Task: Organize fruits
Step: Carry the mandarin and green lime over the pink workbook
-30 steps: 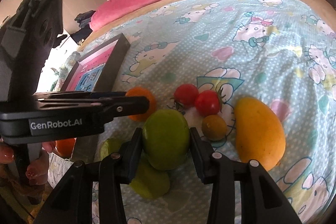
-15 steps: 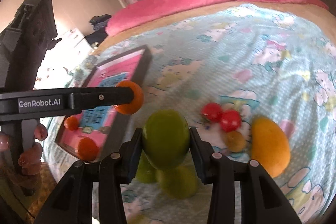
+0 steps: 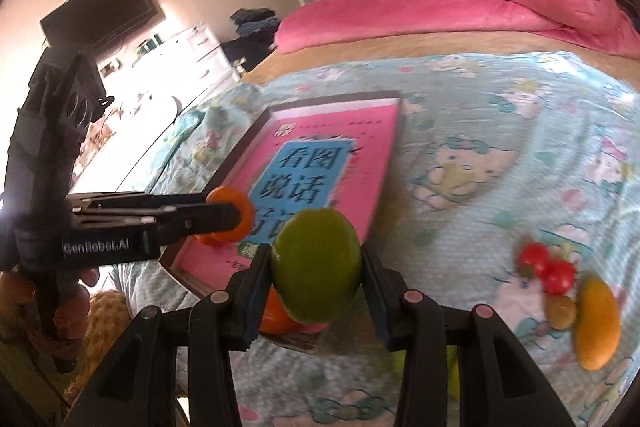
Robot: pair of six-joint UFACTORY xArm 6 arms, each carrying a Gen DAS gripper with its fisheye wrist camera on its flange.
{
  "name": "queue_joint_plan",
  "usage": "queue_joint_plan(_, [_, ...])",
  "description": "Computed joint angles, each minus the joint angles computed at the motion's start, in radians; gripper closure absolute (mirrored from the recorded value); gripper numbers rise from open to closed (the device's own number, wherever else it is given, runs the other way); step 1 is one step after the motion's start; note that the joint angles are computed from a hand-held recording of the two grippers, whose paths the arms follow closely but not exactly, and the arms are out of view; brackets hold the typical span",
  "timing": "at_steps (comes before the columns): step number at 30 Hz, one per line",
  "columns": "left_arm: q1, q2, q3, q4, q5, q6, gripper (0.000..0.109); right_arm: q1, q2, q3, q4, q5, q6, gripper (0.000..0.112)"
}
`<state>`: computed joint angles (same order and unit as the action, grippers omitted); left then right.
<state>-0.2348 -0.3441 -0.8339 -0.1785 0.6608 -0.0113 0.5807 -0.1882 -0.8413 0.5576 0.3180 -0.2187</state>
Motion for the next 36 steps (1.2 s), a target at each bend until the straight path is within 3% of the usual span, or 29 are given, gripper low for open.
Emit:
queue_joint_plan(7, [0.037, -0.034, 0.068, 0.008, 0.003, -0.007, 0.068, 0.017, 0.088, -0.074, -0.099, 0.022, 0.076, 0.069])
queue_joint_plan(26, [0.028, -0.007, 0.098, 0.065, -0.005, -0.044, 0.068, 0.030, 0.214, -0.177, -0.305, 0.077, 0.251, 0.069])
queue_joint_plan(36, [0.029, -0.004, 0.098, 0.063, -0.008, -0.049, 0.068, 0.028, 0.222, -0.177, -0.312, 0.097, 0.258, 0.067])
